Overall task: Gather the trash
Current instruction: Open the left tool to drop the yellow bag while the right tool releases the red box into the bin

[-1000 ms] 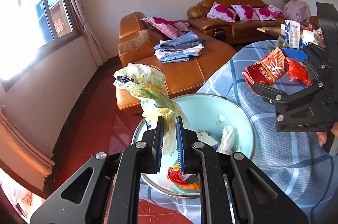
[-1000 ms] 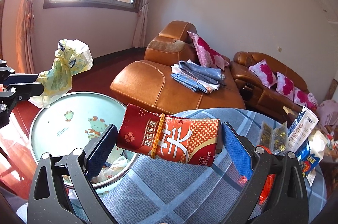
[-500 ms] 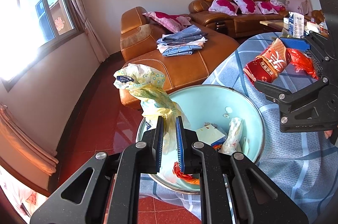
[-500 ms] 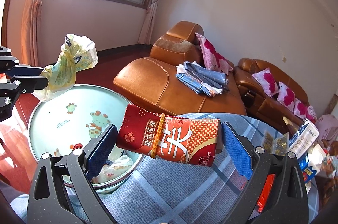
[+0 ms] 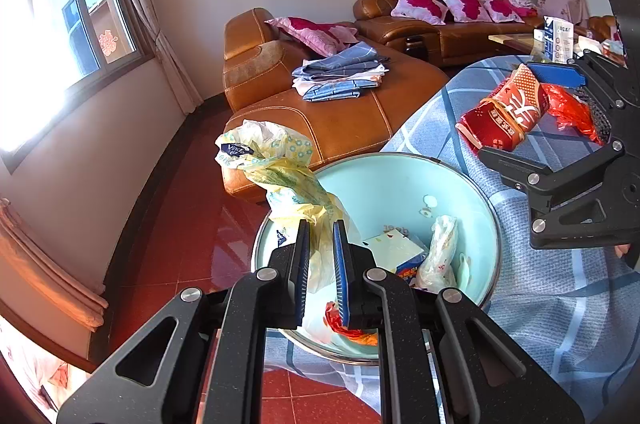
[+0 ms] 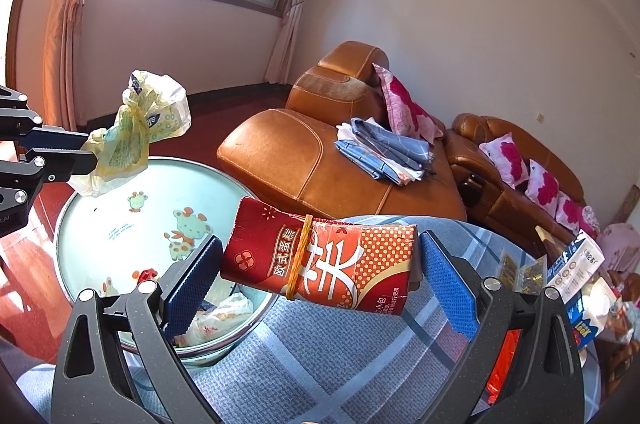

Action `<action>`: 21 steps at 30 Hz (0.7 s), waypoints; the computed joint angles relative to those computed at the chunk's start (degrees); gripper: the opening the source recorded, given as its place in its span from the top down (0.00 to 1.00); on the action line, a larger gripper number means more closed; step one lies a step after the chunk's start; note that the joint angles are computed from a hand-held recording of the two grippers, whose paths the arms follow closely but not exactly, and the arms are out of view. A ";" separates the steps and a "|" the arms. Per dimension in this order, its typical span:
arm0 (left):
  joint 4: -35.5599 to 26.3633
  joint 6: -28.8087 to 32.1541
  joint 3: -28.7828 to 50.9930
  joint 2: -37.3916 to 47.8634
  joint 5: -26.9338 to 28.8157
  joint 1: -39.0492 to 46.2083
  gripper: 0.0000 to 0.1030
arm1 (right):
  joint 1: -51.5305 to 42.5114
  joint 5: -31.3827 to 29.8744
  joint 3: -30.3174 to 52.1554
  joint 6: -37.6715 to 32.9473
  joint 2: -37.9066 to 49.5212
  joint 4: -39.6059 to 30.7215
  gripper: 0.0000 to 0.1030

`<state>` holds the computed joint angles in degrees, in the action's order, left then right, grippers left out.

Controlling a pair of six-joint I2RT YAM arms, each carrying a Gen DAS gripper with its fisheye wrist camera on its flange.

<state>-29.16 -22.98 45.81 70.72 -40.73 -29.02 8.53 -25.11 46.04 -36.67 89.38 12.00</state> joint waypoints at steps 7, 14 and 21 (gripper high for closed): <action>0.49 0.34 -0.48 -0.11 0.81 0.46 0.89 | 0.28 -0.22 -0.28 -0.66 0.00 0.01 0.08; 1.53 0.86 -0.75 -0.02 1.86 0.89 0.75 | 0.55 -2.36 -0.41 -3.67 -0.42 -1.59 0.07; 2.22 1.43 -1.11 -0.06 1.27 0.59 0.65 | 0.73 -3.15 0.22 -4.81 -0.02 -3.00 0.06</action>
